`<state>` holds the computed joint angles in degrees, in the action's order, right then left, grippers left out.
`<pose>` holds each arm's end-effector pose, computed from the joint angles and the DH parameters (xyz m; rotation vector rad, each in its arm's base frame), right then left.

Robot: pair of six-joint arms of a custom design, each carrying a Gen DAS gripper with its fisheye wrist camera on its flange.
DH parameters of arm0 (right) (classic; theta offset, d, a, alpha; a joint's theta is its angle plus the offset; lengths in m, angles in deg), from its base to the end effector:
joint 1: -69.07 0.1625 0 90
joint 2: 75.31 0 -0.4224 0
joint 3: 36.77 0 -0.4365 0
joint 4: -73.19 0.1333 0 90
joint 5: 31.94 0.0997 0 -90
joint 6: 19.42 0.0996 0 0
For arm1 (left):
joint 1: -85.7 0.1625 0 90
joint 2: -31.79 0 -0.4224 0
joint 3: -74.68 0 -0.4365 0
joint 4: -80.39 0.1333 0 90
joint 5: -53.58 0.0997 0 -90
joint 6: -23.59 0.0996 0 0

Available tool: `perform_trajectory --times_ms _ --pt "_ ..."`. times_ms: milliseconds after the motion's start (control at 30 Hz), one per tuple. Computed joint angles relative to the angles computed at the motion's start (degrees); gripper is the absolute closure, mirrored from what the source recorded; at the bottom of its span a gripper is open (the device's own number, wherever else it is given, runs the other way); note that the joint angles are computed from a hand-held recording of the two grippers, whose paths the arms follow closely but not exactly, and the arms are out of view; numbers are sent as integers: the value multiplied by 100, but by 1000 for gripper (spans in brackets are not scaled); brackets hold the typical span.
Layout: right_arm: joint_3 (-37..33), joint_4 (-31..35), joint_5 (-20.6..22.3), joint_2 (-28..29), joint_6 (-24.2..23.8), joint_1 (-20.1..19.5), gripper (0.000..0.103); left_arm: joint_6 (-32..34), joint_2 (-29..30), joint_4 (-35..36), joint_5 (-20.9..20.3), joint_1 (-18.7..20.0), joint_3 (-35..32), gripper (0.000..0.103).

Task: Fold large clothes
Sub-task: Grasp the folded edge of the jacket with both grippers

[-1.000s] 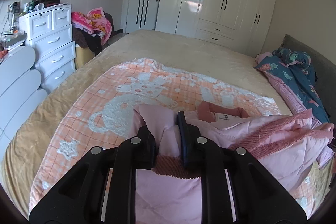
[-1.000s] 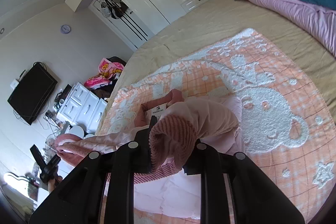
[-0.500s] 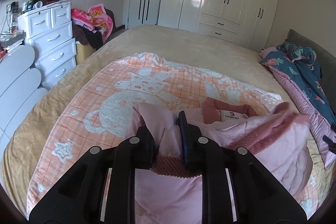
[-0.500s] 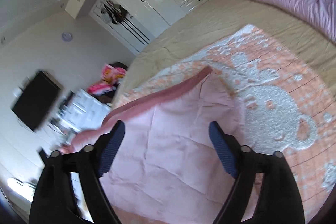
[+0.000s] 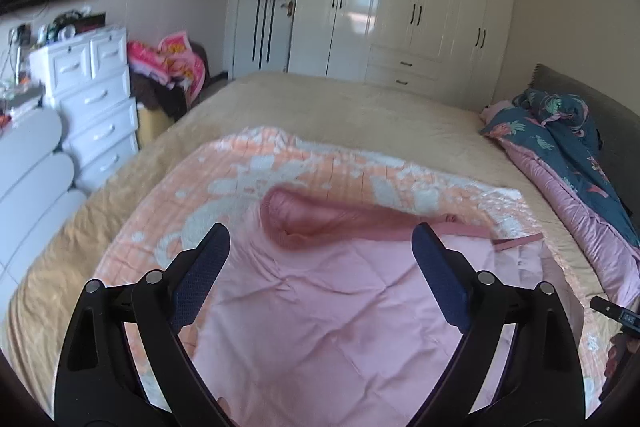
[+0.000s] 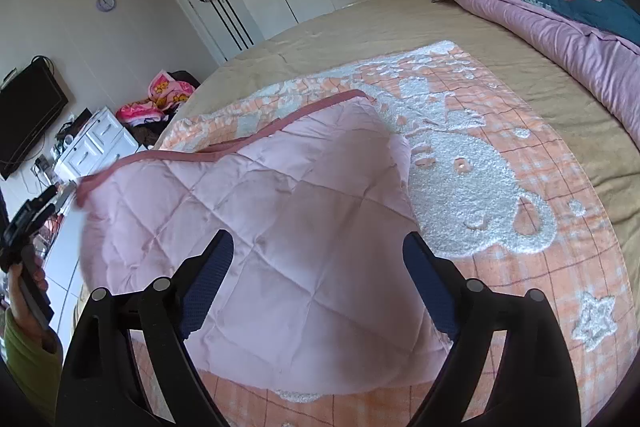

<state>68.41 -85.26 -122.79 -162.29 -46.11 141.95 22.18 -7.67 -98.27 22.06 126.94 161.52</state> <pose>-0.0439 -0.5905 0.4610 0.2063 -2.5718 1.1154 -0.4058 -0.6459 0.1364 0.4555 2.1866 -1.2642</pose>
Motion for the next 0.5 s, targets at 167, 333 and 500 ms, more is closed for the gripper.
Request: perform_trajectory --times_ms 167,333,500 --pt "107 -148 136 -128 -9 -63 11 -72 -177 77 289 -12 283 10" --pt "43 -403 -187 -9 -111 -5 10 -1026 -581 949 185 274 820 10" --pt "-298 -385 -903 458 -464 113 10 -1757 -892 1369 -795 702 1266 10"
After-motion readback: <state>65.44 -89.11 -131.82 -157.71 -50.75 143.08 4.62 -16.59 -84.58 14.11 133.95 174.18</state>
